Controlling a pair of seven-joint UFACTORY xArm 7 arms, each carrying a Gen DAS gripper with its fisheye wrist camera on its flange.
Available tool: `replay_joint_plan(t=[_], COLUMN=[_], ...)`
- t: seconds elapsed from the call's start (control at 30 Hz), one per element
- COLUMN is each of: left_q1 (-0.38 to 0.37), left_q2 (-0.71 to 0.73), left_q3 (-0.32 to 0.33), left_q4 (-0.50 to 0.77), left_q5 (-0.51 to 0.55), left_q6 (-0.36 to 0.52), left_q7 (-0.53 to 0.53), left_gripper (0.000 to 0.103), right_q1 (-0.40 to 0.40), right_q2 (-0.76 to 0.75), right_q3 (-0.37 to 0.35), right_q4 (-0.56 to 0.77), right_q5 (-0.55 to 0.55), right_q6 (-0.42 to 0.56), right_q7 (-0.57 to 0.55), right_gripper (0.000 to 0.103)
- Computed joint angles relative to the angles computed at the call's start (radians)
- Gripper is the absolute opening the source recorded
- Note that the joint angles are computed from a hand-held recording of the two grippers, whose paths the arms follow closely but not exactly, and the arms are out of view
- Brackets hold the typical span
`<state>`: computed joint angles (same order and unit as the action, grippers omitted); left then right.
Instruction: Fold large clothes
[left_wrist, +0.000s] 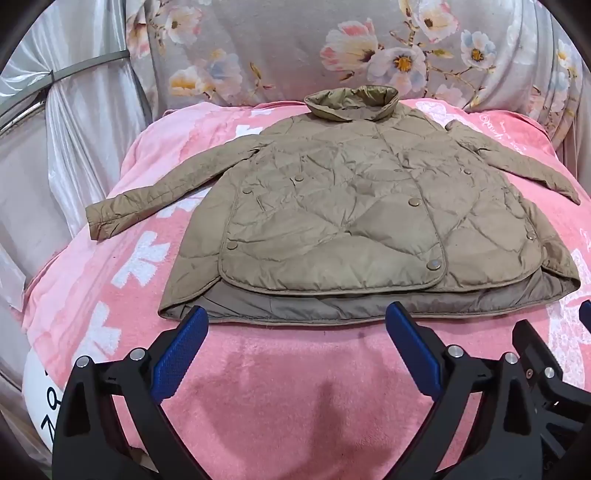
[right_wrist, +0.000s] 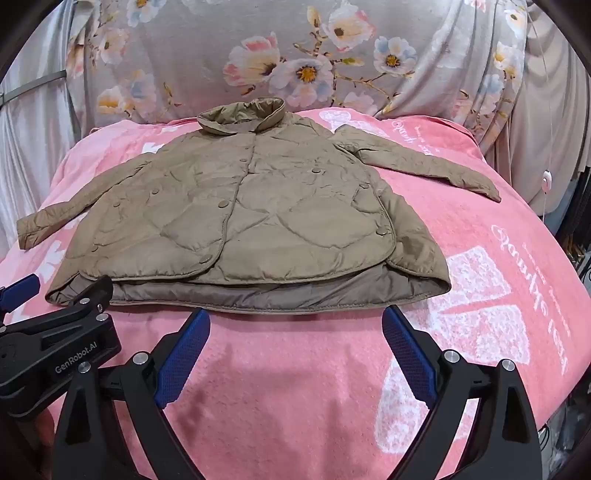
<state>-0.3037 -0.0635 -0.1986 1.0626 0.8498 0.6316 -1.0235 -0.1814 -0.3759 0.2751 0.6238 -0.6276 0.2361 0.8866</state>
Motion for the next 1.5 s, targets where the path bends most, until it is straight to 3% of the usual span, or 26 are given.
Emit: replay_joint_plan(t=[0.1, 0.13, 0.2, 0.3, 0.53, 1.5], left_q1=[-0.003, 0.018, 0.003, 0.009, 0.025, 0.051], left_q2=[0.011, -0.022, -0.048, -0.036, -0.051, -0.082], left_q3=[0.001, -0.023, -0.001, -0.004, -0.011, -0.033], left_q4=[0.010, -0.022, -0.047, -0.017, -0.038, -0.066], left_q5=[-0.014, 0.028, 0.016, -0.071, -0.088, -0.094], left_q6=[0.001, -0.014, -0.037, -0.013, -0.029, -0.038], left_q7=[0.008, -0.037, -0.044, 0.033, 0.033, 0.029], left_gripper=[0.094, 0.094, 0.094, 0.094, 0.094, 0.094], right_q1=[-0.002, 0.001, 0.012, 0.000, -0.003, 0.010], right_q2=[-0.007, -0.010, -0.016, -0.028, -0.042, -0.079], right_q3=[0.001, -0.001, -0.011, -0.003, 0.022, 0.022], right_q4=[-0.004, -0.005, -0.005, -0.021, -0.020, -0.033], right_q5=[0.002, 0.005, 0.020, 0.016, 0.027, 0.077], right_q6=[-0.012, -0.009, -0.005, -0.013, 0.004, 0.021], right_q7=[0.006, 0.001, -0.019, -0.016, -0.013, -0.053], right_gripper=[0.092, 0.092, 0.092, 0.092, 0.092, 0.092])
